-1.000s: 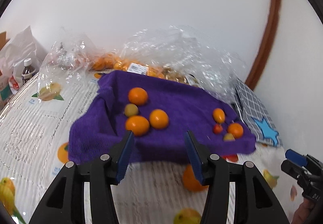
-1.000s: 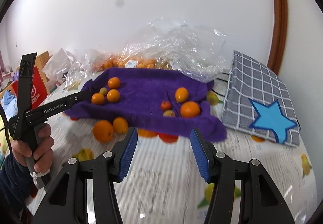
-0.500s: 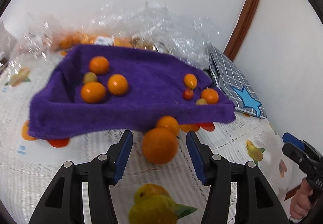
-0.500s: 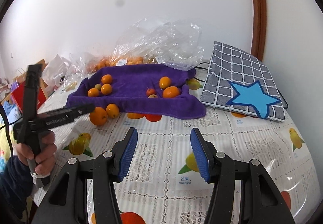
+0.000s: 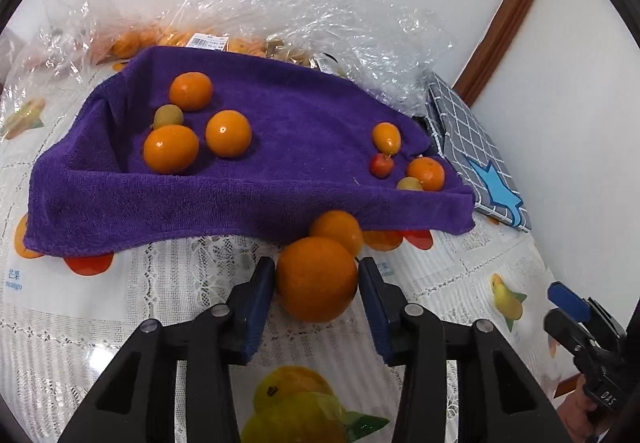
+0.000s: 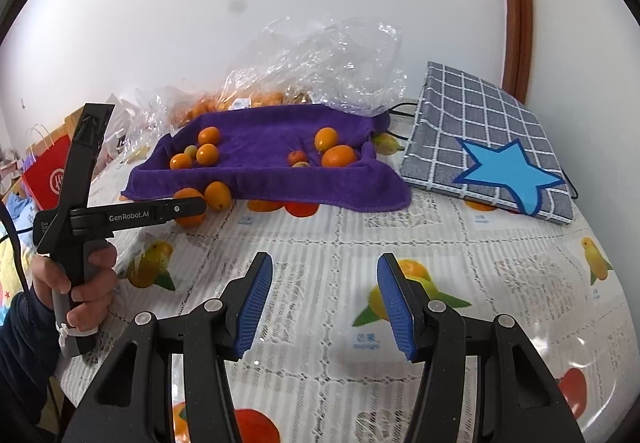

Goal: Organize fruits
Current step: 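Withdraw both grippers and grasp a large orange with the left gripper, then lower the orange onto the towel with the left gripper while the right grasps another orange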

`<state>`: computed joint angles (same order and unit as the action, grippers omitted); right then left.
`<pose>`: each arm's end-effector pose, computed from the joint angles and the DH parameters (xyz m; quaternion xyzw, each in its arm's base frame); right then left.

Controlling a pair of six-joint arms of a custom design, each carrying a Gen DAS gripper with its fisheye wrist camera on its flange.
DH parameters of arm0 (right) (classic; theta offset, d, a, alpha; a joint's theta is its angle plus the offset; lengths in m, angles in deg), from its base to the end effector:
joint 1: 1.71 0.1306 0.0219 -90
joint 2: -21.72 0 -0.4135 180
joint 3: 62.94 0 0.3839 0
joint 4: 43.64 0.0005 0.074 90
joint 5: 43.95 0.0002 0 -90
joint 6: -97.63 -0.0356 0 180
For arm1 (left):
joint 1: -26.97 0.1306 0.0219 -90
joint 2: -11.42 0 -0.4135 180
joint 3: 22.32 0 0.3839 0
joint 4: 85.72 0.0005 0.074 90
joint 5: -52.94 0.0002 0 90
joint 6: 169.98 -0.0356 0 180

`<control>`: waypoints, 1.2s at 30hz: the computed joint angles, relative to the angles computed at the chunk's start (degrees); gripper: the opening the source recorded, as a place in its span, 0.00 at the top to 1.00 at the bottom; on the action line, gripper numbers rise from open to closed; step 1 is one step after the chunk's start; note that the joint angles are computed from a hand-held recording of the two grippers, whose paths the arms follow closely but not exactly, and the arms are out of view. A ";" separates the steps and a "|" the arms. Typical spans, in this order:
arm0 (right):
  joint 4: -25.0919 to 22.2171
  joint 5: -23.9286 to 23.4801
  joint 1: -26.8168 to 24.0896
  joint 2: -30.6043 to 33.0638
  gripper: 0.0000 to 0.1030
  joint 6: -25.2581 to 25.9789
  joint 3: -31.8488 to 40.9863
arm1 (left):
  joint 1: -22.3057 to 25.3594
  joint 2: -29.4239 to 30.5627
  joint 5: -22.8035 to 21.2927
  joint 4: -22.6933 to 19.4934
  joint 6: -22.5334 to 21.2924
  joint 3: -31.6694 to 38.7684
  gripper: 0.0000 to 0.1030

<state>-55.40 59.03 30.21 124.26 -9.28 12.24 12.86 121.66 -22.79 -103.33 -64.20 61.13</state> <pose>0.4601 0.2766 0.2891 -0.0691 0.8959 0.0835 0.4308 0.5651 -0.1516 0.2695 0.0348 0.9153 -0.2098 0.3420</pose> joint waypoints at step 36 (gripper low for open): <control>-5.19 -2.51 1.76 13.47 0.47 3.95 19.88 | 8.15 -1.47 -7.58 8.18 6.10 0.40 0.61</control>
<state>-60.60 56.52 31.97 137.73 -5.33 32.12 21.00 120.19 -30.37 -95.14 -58.10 61.52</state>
